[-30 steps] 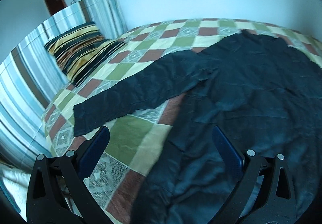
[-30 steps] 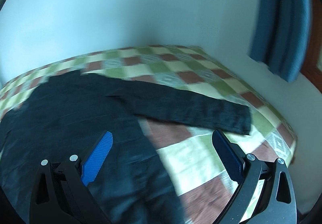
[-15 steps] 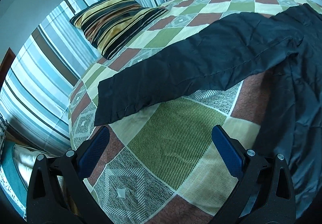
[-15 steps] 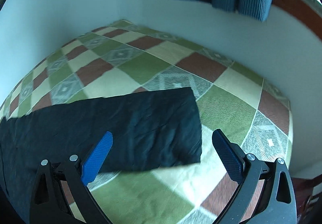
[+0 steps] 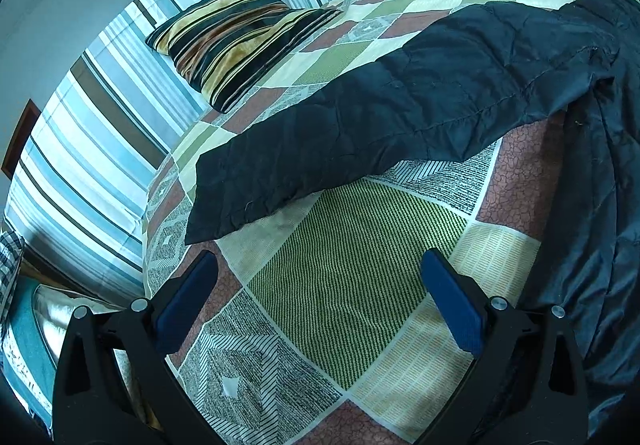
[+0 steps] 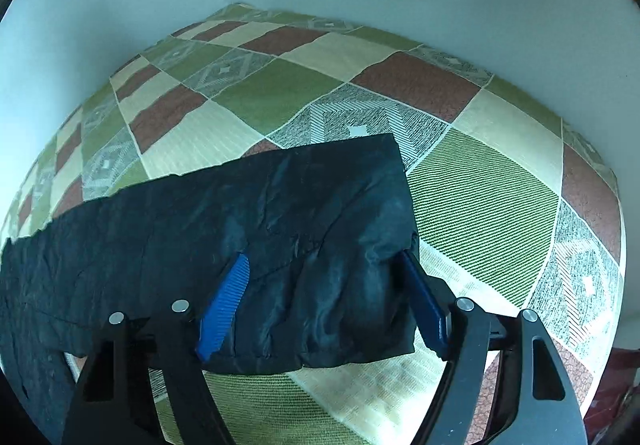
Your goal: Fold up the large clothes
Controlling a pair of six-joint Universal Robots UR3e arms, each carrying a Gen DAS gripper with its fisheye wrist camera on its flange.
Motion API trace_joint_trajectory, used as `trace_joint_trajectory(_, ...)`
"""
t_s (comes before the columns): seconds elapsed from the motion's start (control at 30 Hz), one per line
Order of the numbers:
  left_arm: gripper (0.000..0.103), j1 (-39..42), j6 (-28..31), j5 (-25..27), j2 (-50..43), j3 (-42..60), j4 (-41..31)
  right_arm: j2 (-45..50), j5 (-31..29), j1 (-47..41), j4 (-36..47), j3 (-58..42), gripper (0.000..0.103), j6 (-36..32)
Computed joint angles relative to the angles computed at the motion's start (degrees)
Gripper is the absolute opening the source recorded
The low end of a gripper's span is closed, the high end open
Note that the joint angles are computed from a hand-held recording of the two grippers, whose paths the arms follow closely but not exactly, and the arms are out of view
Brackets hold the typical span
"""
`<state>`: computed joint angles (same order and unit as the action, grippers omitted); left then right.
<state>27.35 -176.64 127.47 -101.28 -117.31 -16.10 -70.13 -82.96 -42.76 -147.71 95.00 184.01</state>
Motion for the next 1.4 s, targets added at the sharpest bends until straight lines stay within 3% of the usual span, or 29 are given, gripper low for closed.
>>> trace_joint_trajectory(0.2,0.101,-0.42,-0.44,0.57,-0.56,-0.38,1.18,-3.97,6.11,-4.37,2.73,4.14,0.075,0.84)
trace_joint_trajectory(0.43,0.101,-0.69,-0.44,0.97,-1.0,-0.35,1.83,1.0,2.36,-2.03,-2.56,2.91,0.075,4.21)
trace_joint_trajectory(0.53,0.101,-0.69,-0.22,1.13,-1.02,-0.41,2.04,1.17,-0.48,-0.06,-5.34,3.29,0.049,4.11)
trace_joint_trajectory(0.67,0.101,-0.62,-0.13,1.11,-0.99,-0.82,2.65,-0.95,0.65,-0.67,-7.7,4.51,0.02,4.4)
trace_joint_trajectory(0.8,0.101,-0.75,-0.14,1.32,-1.1,-0.73,2.67,-5.14,1.47,0.72,-9.88,5.3,0.011,4.97)
trace_joint_trajectory(1.07,0.101,-0.44,-0.29,0.72,-0.86,-1.1,2.93,-7.43,2.16,14.37,-9.43,-3.97,0.008,5.4)
trace_joint_trajectory(1.4,0.101,1.07,-0.46,-1.88,-0.61,-1.34,3.04,10.67,-4.06,41.25,-1.95,-33.4,0.007,4.22)
